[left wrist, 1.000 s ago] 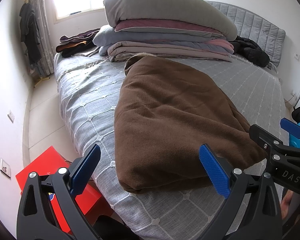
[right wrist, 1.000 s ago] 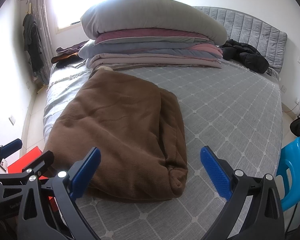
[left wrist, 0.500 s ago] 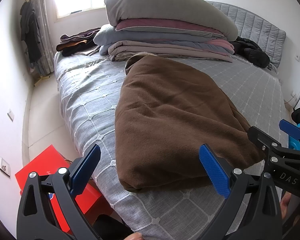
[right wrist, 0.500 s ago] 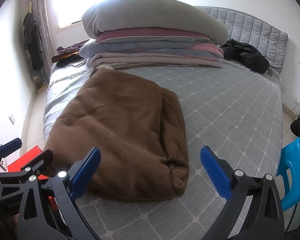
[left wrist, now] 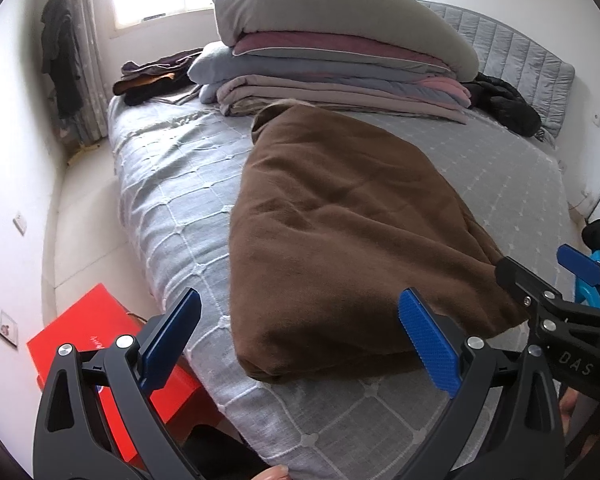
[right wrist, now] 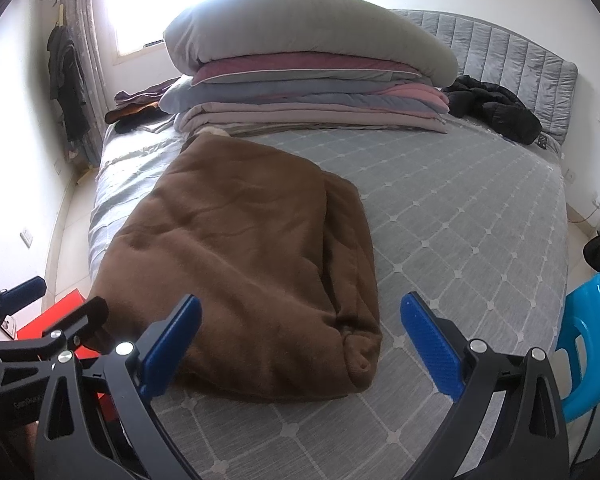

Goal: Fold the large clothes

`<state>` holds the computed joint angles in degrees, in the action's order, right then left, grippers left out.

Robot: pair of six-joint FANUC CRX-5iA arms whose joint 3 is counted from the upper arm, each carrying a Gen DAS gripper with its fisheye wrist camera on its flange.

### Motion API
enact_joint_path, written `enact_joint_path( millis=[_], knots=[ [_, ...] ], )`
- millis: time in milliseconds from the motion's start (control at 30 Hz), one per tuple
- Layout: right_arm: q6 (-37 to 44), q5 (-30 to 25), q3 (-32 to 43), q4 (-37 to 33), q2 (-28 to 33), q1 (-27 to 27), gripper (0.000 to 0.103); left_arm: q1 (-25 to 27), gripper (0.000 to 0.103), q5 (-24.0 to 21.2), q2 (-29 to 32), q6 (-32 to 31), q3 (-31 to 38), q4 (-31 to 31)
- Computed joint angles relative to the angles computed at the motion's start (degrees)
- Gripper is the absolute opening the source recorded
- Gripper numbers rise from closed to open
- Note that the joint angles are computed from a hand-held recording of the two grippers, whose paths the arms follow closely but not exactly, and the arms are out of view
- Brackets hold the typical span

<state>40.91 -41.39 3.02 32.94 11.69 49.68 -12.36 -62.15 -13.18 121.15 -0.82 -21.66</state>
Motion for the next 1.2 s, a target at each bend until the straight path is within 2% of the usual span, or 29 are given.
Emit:
enact_joint_path(
  millis=[600, 933, 1100, 1200],
  knots=[
    [0.67, -0.03, 0.21, -1.07, 0.02, -0.23, 0.096, -1.31, 0.096, -1.84, 0.82, 0.77, 1.49, -2.14],
    [1.14, 0.14, 0.34, -1.66, 0.20, -0.37, 0.096, -0.78, 0.096, -0.71, 0.44, 0.03, 0.82, -1.12],
    [1.43, 0.14, 0.41, -1.79, 0.45, -0.46, 0.096, -1.71, 0.096, -0.25, 0.45, 1.19, 0.70, -3.03],
    [1.54, 0.20, 0.53, -2.03, 0.54, -0.51, 0.096, -0.41, 0.096, 0.56, 0.42, 0.04, 0.11, -0.79]
  ],
)
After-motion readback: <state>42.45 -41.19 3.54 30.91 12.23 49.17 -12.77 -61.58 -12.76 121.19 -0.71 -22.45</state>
